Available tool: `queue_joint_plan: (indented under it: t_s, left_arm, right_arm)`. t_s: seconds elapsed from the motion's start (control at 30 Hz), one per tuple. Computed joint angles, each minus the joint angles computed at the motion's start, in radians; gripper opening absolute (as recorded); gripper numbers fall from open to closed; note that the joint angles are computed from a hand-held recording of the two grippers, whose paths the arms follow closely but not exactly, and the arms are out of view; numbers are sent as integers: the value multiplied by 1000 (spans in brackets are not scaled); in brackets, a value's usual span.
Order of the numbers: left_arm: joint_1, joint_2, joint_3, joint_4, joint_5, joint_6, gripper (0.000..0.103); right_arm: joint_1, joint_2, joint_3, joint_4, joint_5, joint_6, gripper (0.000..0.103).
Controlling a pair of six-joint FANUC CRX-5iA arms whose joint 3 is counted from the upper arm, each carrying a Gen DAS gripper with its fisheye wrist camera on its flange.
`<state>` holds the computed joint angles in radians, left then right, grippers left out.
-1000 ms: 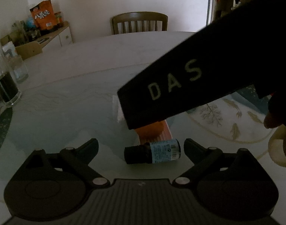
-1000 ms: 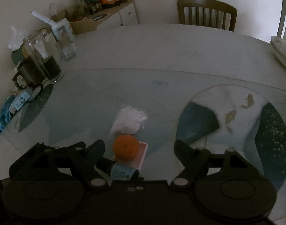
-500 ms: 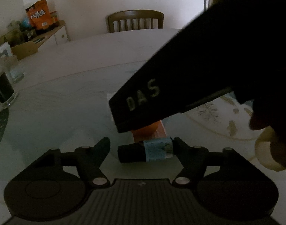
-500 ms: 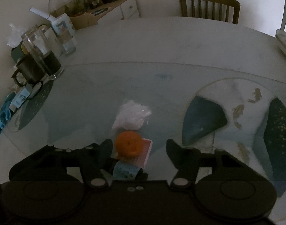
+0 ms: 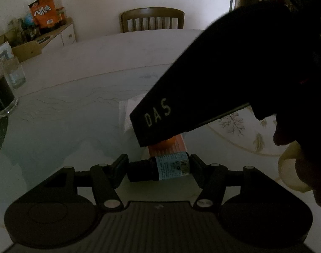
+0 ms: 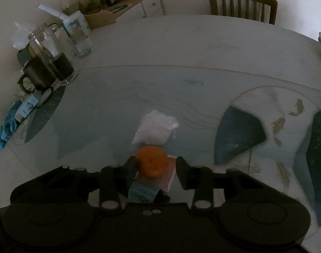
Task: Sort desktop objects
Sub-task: 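Grasp blue-labelled dark bottle with left tool while right tool grasps the orange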
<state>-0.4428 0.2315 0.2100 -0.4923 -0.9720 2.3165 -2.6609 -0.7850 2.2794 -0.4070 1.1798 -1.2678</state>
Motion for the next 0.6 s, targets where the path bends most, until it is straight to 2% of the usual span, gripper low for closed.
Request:
queue_joint_plan:
  t_s: [0.07,0.2,0.33,0.4,0.53,0.6]
  left_arm:
    - [4,-1,-2,7,4,0,63]
    - [13,-10,-13,19,14,-1,63]
    - [15,-15,-16,27,13,-2,63]
    - [17,-16,-19,29,15,-7,63]
    - [14,-16,-21,23,15,0,63]
    - [13,-15,-19,20,14,1,63]
  right_arm:
    - [0,3,5,-7,-5,5,28]
    - [-1,23,41,-19,-32,32,25]
    - [-4,39,69,-36,-59,52,12]
    - [-4,39,65,-43,-58,61,12]
    - [-3,38,61,-36,-55,69,25]
    - [-1,32,50,-29,-50,61,26]
